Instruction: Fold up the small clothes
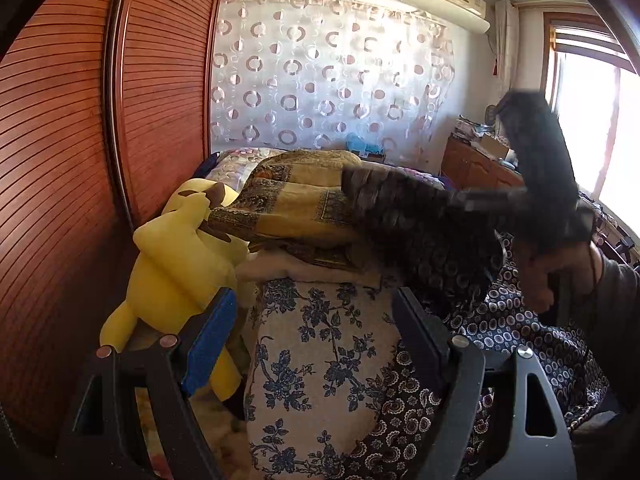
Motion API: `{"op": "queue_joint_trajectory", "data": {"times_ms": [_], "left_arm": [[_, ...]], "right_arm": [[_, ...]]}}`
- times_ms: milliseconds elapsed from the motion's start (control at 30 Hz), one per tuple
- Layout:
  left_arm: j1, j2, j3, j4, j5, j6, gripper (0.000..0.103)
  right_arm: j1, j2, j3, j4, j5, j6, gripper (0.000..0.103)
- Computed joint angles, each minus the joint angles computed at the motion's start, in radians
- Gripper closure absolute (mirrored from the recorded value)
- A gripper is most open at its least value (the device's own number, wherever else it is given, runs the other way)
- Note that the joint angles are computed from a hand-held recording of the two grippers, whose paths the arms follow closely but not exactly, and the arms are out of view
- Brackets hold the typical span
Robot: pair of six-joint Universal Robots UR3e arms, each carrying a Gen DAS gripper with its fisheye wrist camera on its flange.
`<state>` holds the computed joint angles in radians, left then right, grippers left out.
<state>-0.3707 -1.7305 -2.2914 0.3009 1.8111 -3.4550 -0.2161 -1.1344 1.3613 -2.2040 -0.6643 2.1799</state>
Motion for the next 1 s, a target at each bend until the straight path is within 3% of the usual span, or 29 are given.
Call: {"op": "queue_joint_trajectory", "data": {"times_ms": [67, 167, 267, 433, 700, 733, 833, 1000], "left_arm": [[0.001, -0.005, 0.004, 0.000, -0.008, -0.002, 0.023], [-0.013, -0.030, 0.030, -0.012, -0.008, 0.000, 0.023], [-0.028, -0.069, 0.066, -0.017, -0.020, -0.003, 0.023], [-0.060, -0.155, 0.181, -0.067, -0.042, 0.001, 0.023], [-0.090, -0.342, 0.466, -0.208, -0.143, 0.042, 0.023], [-0.093, -0.361, 0.501, -0.231, -0.150, 0.046, 0.024], [-0.104, -0.414, 0.607, -0.301, -0.176, 0.063, 0.028], [-0.098, -0.487, 0.737, -0.368, -0.237, 0.051, 0.041]], "right_arm": [[-0.048, 0.005, -0.005, -0.068, 0.043, 0.102, 0.094], [-0.105, 0.048, -0.034, -0.219, -0.034, 0.276, 0.090], [-0.127, 0.071, -0.046, -0.233, -0.174, 0.299, 0.050], [-0.201, 0.030, 0.074, -0.297, -0.218, 0.248, 0.047], [-0.267, -0.031, 0.232, -0.286, -0.166, 0.160, 0.047], [-0.310, -0.066, 0.248, -0.234, -0.150, 0.110, 0.047], [-0.348, -0.094, 0.307, -0.263, -0.170, 0.075, 0.046], [-0.411, -0.137, 0.377, -0.290, -0.191, 0.060, 0.034]]}}
